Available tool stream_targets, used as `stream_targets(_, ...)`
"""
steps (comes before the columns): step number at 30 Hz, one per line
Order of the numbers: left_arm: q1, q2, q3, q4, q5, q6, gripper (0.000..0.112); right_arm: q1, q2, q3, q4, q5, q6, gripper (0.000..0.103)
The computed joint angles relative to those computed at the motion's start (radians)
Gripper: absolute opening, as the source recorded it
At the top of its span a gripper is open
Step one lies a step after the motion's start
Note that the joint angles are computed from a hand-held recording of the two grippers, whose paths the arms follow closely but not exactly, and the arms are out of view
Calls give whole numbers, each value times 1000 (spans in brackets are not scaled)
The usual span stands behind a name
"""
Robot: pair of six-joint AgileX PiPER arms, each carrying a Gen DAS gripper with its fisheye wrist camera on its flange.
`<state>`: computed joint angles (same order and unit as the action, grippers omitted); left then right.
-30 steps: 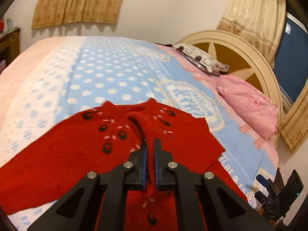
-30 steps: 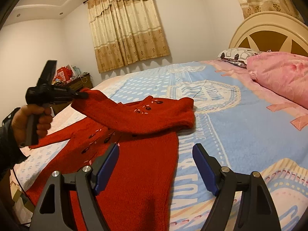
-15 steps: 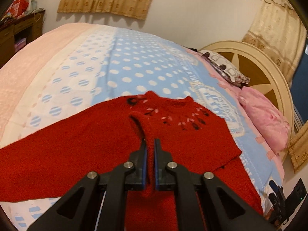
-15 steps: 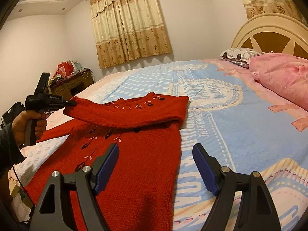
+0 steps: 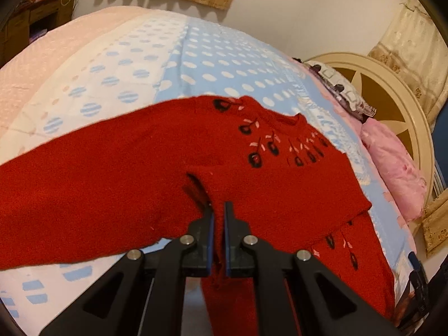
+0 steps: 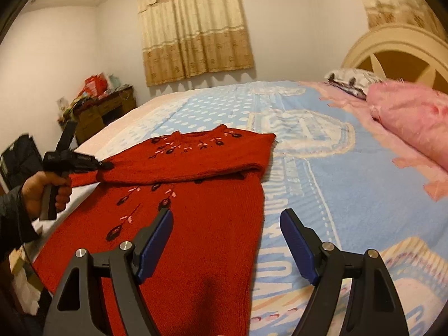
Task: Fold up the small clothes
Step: 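Grasp the sweater side edge with the left tool and fold it inward, then open the left tool and move it to the other sleeve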
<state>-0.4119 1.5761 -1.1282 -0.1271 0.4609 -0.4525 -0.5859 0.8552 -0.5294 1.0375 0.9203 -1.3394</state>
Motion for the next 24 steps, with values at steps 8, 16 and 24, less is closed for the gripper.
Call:
stream_targets(8, -3, 3, 34, 16, -51, 11, 6, 203, 145, -251, -208, -35, 241, 80)
stream_targets(16, 25, -45, 104, -108, -91, 119, 5, 408, 545, -555, -241, -57, 498, 80)
stream_targets(24, 30, -22, 127, -97, -116, 109, 12, 556, 912, -764, -477, -115, 809, 80)
